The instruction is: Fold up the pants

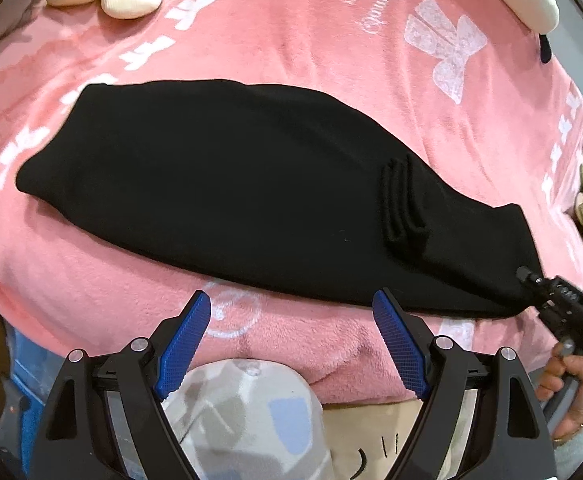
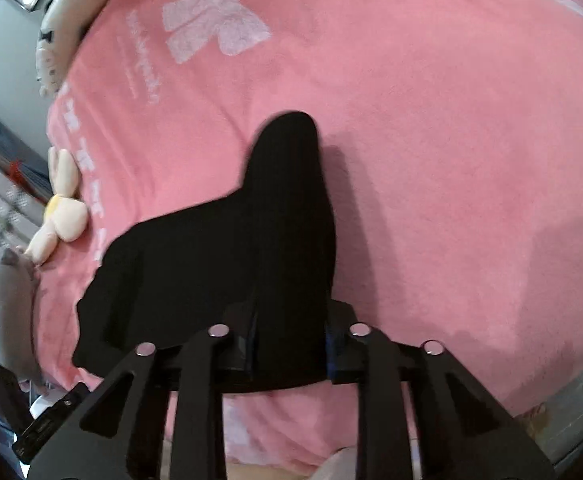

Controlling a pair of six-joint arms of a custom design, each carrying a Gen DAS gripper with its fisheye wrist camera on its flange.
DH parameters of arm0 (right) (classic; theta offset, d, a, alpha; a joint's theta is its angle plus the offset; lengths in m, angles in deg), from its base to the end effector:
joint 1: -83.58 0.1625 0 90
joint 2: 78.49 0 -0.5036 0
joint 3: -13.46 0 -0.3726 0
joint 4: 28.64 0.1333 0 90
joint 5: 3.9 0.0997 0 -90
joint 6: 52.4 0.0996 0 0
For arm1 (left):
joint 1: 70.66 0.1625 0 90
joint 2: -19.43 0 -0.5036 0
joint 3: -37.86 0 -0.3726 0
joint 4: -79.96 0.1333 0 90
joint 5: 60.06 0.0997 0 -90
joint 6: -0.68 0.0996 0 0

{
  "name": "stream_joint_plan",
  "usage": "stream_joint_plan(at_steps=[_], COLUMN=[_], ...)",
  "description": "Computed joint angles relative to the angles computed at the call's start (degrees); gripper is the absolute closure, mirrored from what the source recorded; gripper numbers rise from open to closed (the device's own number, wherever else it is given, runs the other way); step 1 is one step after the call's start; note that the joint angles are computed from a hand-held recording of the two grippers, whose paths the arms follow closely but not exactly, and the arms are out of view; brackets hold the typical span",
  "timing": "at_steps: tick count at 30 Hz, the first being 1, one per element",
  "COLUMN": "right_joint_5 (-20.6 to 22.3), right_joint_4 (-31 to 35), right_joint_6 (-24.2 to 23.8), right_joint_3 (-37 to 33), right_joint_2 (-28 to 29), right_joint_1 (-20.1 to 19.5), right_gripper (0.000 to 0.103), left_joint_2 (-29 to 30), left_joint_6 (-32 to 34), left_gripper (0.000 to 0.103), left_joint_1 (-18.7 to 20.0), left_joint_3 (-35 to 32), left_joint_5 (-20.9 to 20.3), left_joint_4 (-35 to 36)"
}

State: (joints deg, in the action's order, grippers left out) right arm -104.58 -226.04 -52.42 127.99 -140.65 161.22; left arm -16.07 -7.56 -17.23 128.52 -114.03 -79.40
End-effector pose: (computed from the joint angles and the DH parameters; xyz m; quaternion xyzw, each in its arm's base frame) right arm -0.0163 -0.6107 0.3383 -0.1377 -0.8733 0.4484 0.1317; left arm -0.2863 -0.7080 0.0955 0.1939 0.9243 -0.2256 0.2389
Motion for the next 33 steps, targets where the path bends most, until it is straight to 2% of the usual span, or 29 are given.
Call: stream_joint_plan(at_steps=[4, 6, 7, 9, 13, 14, 15, 16, 17, 18, 19, 20, 21, 22, 23, 25, 26, 29, 31, 32, 33], right_joint_5=[0.8, 4.1, 3.7, -1.1, -5.4, -4.8, -5.4, -8.3, -13.7, -19.1, -22.2, -22.8, -21.1, -17.0, -15.3, -13.8, -13.7, -17.3, -21.4, -22.2, -22.2], right_joint_4=[-4.2, -3.5, -3.5, -5.4, -5.2, -3.8, -4.3, -7.2, -12.6, -18.5, -22.0, -23.0, -21.7, -18.0, -12.5, -7.7, -6.3, -1.8, -1.2, -0.8, -1.8], right_joint_6=[-3.4, -3.6, -4.5, -8.2, -7.6, -7.3, -6.8, -7.3, -10.3, -15.6, -20.6, -23.7, -25.0, -25.5, -25.3, -28.1, -29.1, -31.5, -31.8, -31.5, -31.3], right_joint_3=[1.6, 2.5, 2.3, 2.9, 4.2, 4.3, 4.6, 5.4, 5.6, 5.4, 5.1, 5.0, 5.4, 5.6, 5.1, 3.5, 2.7, -1.4, -4.1, -5.1, -5.4], right_joint_2=[-3.1, -6.2, -6.6, -7.6, -8.3, -8.2, -7.6, -7.2, -5.8, -4.4, -3.4, -2.9, -2.8, -2.8, -2.8, 1.0, 2.5, 8.0, 11.0, 11.7, 12.1], right_joint_1=[0.4, -1.3, -1.4, -1.0, -4.5, -5.6, -6.0, -5.1, -3.1, -0.3, 2.2, 4.2, 5.6, 6.1, 7.0, 9.1, 9.6, 11.3, 11.8, 12.0, 11.7], right_gripper=[0.086, 0.086, 0.086, 0.086, 0.085, 0.082, 0.072, 0.065, 0.063, 0.062, 0.062, 0.062, 0.06, 0.058, 0.056, 0.056, 0.056, 0.056, 0.056, 0.065, 0.081], left_joint_2=[0.7, 1.0, 1.2, 1.8, 3.2, 3.5, 3.9, 4.2, 4.3, 4.4, 4.4, 4.4, 4.4, 4.5, 4.6, 4.8, 4.7, 3.6, 2.7, 2.1, 1.5], left_joint_6=[-2.0, -3.1, -3.4, -3.6, -4.0, -4.0, -3.7, -3.3, -2.8, -2.3, -1.7, -1.4, -1.1, -1.3, -1.7, -3.2, -3.7, -2.7, -2.0, -2.0, -2.4], left_gripper=[0.023, 0.023, 0.023, 0.023, 0.023, 0.023, 0.023, 0.023, 0.023, 0.023, 0.023, 0.023, 0.022, 0.022, 0.022, 0.022, 0.022, 0.022, 0.021, 0.021, 0.021], left_joint_1=[-0.8, -1.1, -1.2, -1.4, -1.7, -1.8, -1.9, -2.0, -2.2, -2.3, -2.4, -2.3, -2.3, -2.2, -2.1, -1.8, -1.8, -1.6, -1.4, -1.0, -0.5], left_joint_3=[-0.7, -1.0, -1.2, -1.8, -2.6, -2.8, -3.1, -3.3, -3.4, -3.5, -3.4, -3.2, -3.1, -3.2, -3.4, -4.0, -4.0, -3.1, -2.3, -2.0, -1.7], left_joint_5=[1.7, 1.6, 1.6, 1.8, 2.1, 1.9, 1.9, 2.1, 2.2, 2.3, 2.5, 2.5, 2.4, 2.3, 2.0, 1.0, 0.8, 0.7, 1.4, 1.5, 1.6], left_joint_4=[1.3, 1.8, 2.1, 2.5, 3.5, 3.7, 4.1, 4.4, 4.5, 4.4, 3.9, 3.3, 2.8, 2.8, 3.3, 4.7, 5.2, 4.7, 3.8, 3.3, 3.1])
